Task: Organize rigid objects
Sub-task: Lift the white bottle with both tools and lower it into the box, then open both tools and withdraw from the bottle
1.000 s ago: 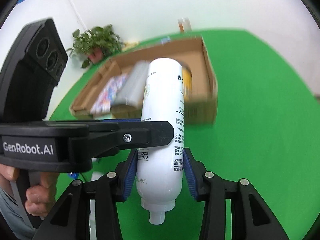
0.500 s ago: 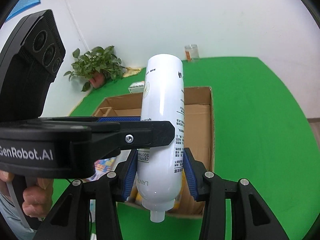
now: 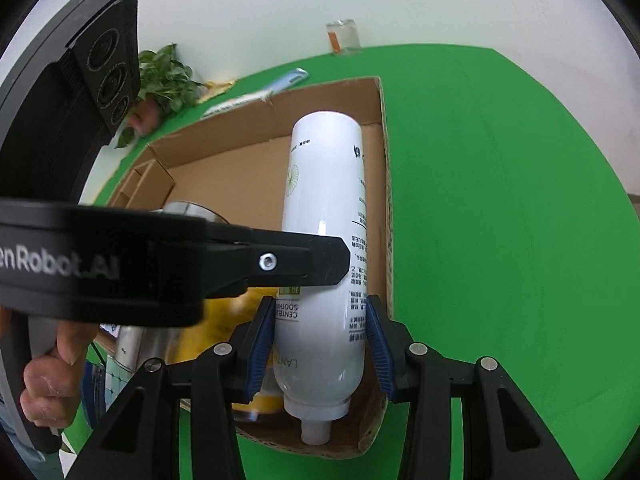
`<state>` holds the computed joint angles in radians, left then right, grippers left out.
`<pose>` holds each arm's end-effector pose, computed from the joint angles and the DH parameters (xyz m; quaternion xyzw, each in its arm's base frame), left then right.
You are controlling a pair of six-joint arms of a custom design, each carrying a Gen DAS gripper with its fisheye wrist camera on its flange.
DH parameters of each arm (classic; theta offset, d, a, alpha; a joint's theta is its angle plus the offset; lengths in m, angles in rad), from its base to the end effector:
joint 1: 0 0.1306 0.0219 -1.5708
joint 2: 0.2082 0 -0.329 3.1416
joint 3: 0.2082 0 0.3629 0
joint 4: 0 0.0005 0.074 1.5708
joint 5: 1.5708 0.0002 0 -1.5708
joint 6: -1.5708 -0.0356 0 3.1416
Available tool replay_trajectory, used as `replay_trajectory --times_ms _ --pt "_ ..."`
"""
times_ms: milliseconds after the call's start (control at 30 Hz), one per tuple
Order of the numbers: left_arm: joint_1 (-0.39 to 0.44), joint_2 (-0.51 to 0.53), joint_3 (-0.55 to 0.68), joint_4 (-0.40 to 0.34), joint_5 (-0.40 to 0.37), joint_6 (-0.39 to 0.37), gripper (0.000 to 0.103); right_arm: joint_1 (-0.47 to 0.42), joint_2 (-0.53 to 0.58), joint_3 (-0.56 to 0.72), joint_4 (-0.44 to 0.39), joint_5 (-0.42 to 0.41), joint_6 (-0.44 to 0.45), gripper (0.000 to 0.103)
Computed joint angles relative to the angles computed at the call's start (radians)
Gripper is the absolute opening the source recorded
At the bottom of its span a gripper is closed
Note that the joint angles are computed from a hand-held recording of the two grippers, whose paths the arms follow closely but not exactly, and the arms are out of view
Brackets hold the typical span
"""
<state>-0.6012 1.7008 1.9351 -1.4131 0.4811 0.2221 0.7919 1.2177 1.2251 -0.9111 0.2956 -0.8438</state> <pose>0.4227 -0.3105 0.4276 0.2251 0.9268 -0.2898 0.0798 0.2915 0.2799 0.3738 0.0725 0.9330 0.1411 0.3230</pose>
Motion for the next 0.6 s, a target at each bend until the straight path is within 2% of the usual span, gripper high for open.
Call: replay_trajectory --times_ms 133,233,300,367,400,433,467,500,533,567,600 --pt "-0.016 0.023 0.045 -0.052 -0.037 -0.014 0.044 0.001 0.068 0.080 -0.079 0.019 -0.022 0.042" --pt "-0.022 0.033 0.069 -0.077 -0.046 -0.012 0.043 0.005 0.079 0.100 -0.101 0.023 -0.041 0.042" --pt "-0.019 0.011 0.048 -0.068 -0.051 -0.012 0.043 0.013 0.070 0.100 -0.119 0.039 -0.069 0.043" --pt "-0.017 -0.047 -0.007 -0.027 -0.065 -0.020 0.043 0.029 0.038 0.082 -0.102 0.064 -0.078 0.052" --pt "-0.014 -0.085 -0.040 0.002 -0.073 -0.023 0.043 0.043 0.025 0.078 -0.093 0.075 -0.079 0.068" --pt "-0.009 -0.130 -0.081 0.042 -0.080 -0.029 0.043 0.071 0.006 0.071 -0.089 0.120 -0.086 0.093" --pt "-0.004 -0.218 -0.160 0.110 -0.096 -0.039 0.044 0.121 -0.016 0.059 -0.086 0.218 -0.094 0.102" --pt "-0.002 -0.290 -0.220 0.161 -0.120 -0.048 0.044 0.156 -0.022 0.062 -0.094 0.288 -0.091 0.102" --pt "0.001 -0.357 -0.274 0.199 -0.152 -0.057 0.051 0.206 -0.025 0.068 -0.126 0.351 -0.102 0.102" --pt "0.002 -0.463 -0.350 0.245 -0.224 -0.059 0.065 0.246 -0.021 0.079 -0.164 0.399 -0.119 0.102" --pt "0.008 -0.529 -0.397 0.270 -0.266 -0.058 0.074 0.286 -0.019 0.086 -0.198 0.440 -0.149 0.102"
